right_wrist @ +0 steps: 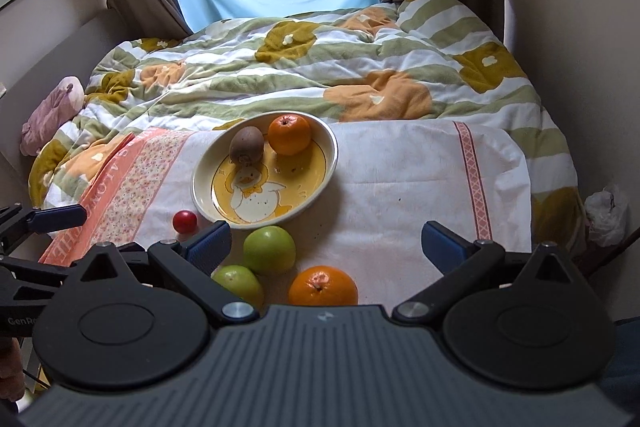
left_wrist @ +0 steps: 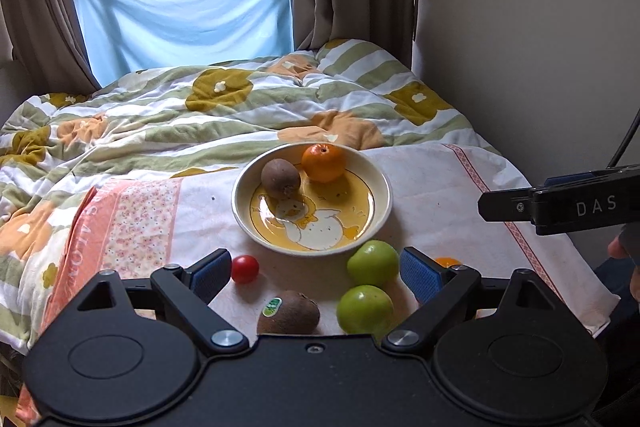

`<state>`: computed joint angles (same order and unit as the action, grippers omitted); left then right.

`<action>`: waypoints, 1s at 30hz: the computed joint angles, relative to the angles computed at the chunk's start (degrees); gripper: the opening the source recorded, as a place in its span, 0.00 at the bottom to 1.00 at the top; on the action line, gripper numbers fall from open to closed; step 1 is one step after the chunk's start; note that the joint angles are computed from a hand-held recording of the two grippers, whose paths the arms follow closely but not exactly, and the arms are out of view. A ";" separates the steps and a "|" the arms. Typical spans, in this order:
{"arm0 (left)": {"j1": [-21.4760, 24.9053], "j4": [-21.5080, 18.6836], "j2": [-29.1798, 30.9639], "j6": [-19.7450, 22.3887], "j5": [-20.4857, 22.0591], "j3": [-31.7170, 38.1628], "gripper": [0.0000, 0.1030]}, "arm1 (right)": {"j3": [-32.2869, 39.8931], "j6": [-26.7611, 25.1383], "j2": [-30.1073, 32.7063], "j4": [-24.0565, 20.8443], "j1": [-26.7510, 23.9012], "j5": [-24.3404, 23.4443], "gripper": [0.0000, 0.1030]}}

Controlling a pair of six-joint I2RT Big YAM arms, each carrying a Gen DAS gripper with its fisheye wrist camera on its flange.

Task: Organize fruits
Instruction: 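Withdraw both open tools from the bowl back over the loose fruit, then grasp a green apple with the left tool while the right tool grasps another large orange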

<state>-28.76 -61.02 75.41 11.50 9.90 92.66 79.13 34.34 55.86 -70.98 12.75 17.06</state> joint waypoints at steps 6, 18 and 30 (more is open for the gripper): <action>-3.01 1.60 -1.47 -3.80 -2.99 -5.29 0.90 | -6.15 -1.87 -3.08 3.31 -1.44 -2.83 1.00; -6.04 2.85 2.03 -9.94 -5.68 -8.46 0.74 | -12.51 -4.17 -3.96 7.03 -5.69 -10.15 1.00; -6.94 3.36 5.50 -11.19 -6.93 -7.65 0.68 | -13.84 -5.42 -2.22 9.09 -8.16 -15.05 1.00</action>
<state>-35.70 -57.66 80.90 0.31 2.96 85.01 65.30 28.93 53.64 -61.90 4.59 2.01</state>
